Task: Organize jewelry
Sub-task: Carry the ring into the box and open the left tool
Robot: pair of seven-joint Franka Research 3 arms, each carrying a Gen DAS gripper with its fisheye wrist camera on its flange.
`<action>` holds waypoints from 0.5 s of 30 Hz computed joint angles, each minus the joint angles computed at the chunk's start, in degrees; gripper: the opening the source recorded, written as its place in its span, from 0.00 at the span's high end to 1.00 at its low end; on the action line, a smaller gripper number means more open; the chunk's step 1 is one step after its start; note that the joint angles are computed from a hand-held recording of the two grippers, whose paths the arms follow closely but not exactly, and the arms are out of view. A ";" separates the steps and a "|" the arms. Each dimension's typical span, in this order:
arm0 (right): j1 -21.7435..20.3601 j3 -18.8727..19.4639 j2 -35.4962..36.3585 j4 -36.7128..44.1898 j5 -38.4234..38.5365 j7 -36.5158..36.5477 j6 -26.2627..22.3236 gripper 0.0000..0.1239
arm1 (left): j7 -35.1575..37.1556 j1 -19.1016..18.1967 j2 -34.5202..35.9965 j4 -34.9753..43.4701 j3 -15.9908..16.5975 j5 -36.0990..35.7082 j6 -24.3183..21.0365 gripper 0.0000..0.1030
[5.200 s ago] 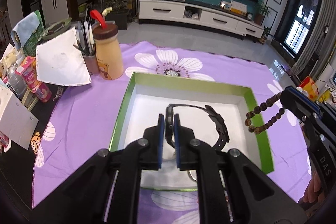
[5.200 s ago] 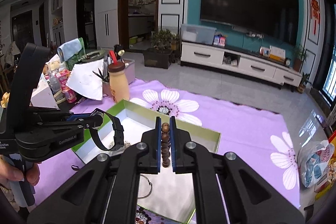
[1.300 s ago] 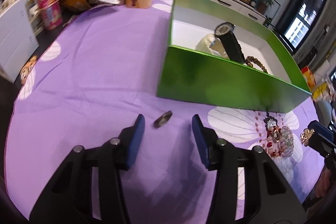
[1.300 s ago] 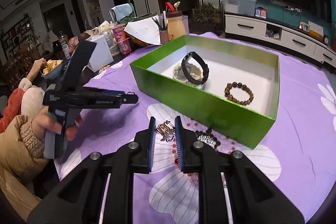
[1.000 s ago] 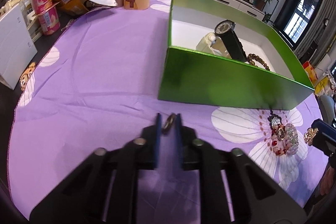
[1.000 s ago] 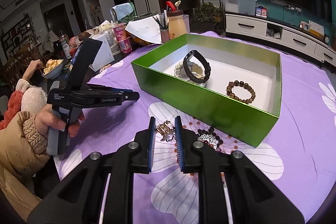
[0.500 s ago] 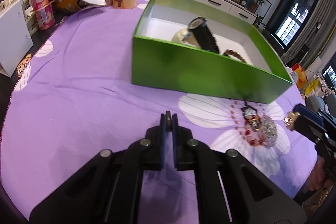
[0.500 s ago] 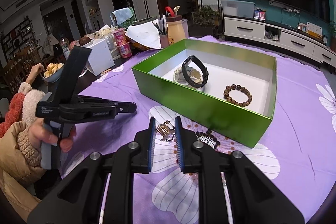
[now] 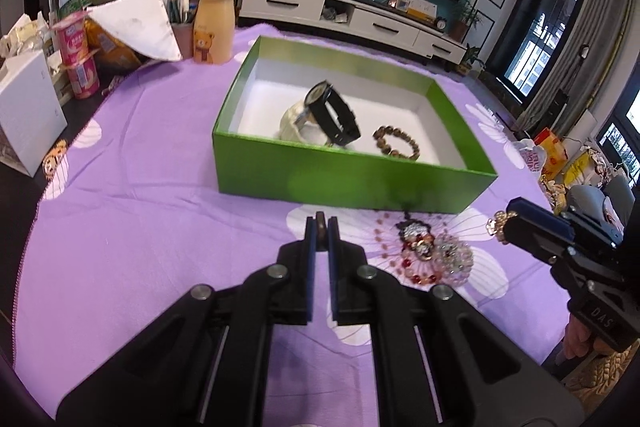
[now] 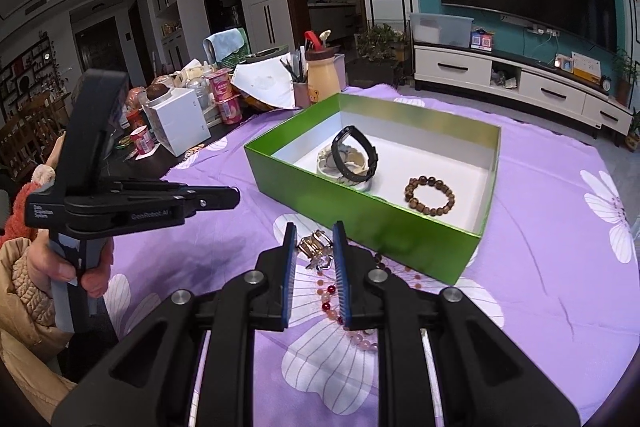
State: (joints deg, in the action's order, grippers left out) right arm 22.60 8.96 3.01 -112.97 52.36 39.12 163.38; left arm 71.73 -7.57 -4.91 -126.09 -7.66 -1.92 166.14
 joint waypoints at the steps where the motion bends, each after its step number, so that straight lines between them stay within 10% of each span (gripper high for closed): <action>1: 0.03 -0.02 -0.07 0.03 -0.19 0.22 0.29 0.86 | 0.09 0.01 -0.03 0.37 -0.08 0.36 0.01 0.95; 15: -0.31 0.28 2.50 5.30 -5.21 2.56 3.78 0.86 | -2.62 0.98 2.97 8.60 -1.08 7.99 0.14 0.95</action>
State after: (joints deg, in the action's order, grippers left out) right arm 22.29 9.24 5.50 -107.67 47.15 41.68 167.16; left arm 69.11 -6.59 -1.94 -117.49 -8.74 6.06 166.28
